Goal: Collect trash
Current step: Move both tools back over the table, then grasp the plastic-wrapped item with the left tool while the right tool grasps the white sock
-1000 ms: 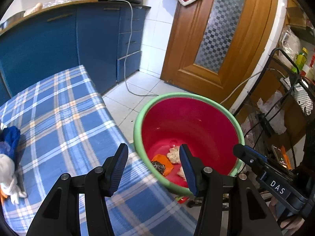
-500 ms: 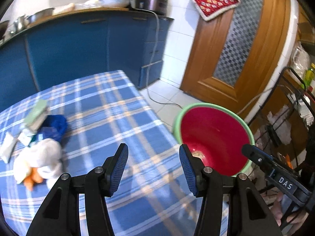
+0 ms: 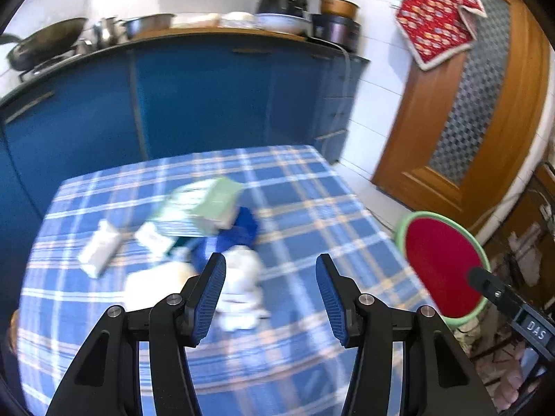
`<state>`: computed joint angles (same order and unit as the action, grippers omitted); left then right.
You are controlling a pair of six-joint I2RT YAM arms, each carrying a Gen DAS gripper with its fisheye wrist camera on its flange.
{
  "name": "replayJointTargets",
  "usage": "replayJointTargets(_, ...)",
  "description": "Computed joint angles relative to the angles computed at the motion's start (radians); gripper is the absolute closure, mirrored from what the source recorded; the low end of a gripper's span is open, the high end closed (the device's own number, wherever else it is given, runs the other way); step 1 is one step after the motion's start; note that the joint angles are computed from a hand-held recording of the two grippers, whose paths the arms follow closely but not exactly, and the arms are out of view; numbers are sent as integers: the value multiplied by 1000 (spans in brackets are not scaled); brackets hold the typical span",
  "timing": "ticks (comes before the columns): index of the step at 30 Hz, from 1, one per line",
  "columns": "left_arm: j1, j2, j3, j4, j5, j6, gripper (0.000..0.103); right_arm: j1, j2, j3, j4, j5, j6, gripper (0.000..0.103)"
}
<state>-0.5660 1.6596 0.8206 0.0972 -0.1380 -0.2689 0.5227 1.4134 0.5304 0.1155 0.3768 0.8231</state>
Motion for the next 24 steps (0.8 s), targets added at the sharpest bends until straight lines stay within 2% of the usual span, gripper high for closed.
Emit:
replayJointTargets(11, 222, -43, -67, 18, 42, 79, 47, 81, 223, 220, -17, -22, -8, 51)
replayJointTargets(24, 421, 179, 58, 42, 101, 146, 47, 122, 483, 500, -90, -64, -40, 47)
